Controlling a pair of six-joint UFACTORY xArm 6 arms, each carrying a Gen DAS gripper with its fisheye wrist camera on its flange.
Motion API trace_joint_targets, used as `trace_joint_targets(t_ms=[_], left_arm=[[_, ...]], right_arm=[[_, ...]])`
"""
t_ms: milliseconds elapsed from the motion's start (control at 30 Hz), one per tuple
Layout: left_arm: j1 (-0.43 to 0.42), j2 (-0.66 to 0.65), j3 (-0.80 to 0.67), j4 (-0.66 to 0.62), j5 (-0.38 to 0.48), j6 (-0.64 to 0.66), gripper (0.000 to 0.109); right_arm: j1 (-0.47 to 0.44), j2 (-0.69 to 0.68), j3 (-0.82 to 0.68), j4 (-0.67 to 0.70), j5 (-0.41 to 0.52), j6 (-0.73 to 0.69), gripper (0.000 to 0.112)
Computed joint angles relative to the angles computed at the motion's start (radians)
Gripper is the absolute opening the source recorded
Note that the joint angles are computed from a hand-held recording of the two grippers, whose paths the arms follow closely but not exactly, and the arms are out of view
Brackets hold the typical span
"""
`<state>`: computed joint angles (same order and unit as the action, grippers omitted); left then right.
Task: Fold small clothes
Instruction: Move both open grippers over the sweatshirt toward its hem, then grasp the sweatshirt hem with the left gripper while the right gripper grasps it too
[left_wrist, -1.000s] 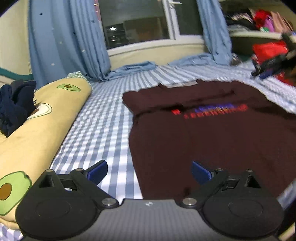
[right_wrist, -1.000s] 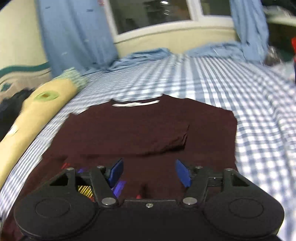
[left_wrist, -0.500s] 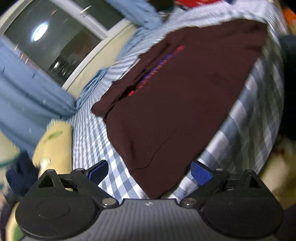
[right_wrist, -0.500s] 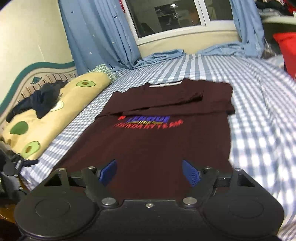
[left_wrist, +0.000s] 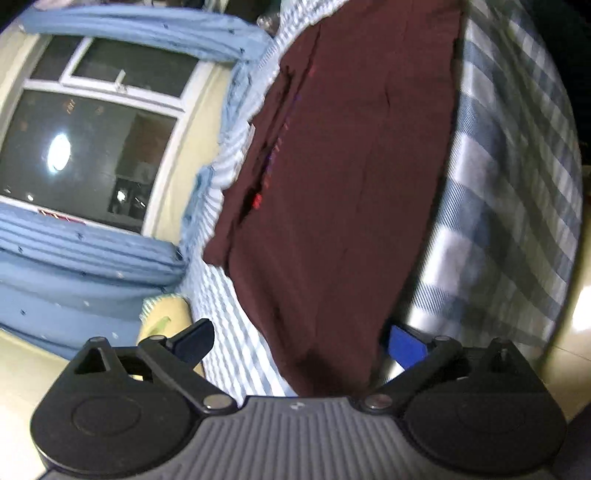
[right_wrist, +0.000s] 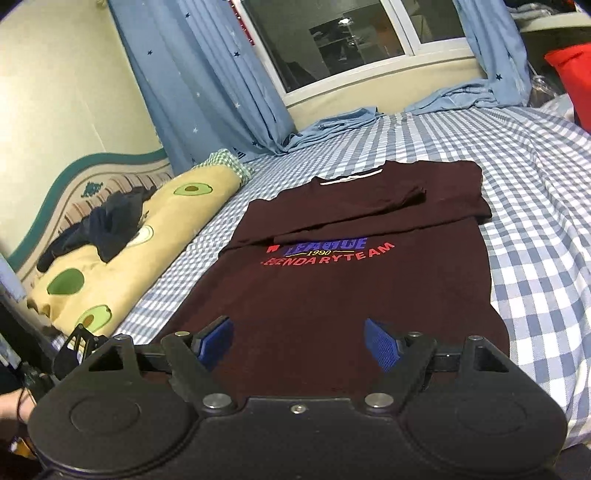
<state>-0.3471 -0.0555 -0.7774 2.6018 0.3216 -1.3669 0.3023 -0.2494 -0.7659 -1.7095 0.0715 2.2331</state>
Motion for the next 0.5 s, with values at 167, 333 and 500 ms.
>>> trace_joint_targets(t_ms=[167,333,500], left_arm=[[-0.042,0.075,-0.038,0.08,0.081,-0.076,0.098],[-0.055,0.151,-0.123,0.143,0.07,-0.195,0.082],[-0.018,0.153,-0.163,0.109,-0.12,-0.135,0.006]], right_arm=[[-0.006,-0.014,0.021,0.045,0.0,-0.038,0.081],[0.004,-0.077,0.073,0.125,0.048,-0.113,0.081],[0.011,-0.149,0.142,0.225,0.101,-0.201,0.081]])
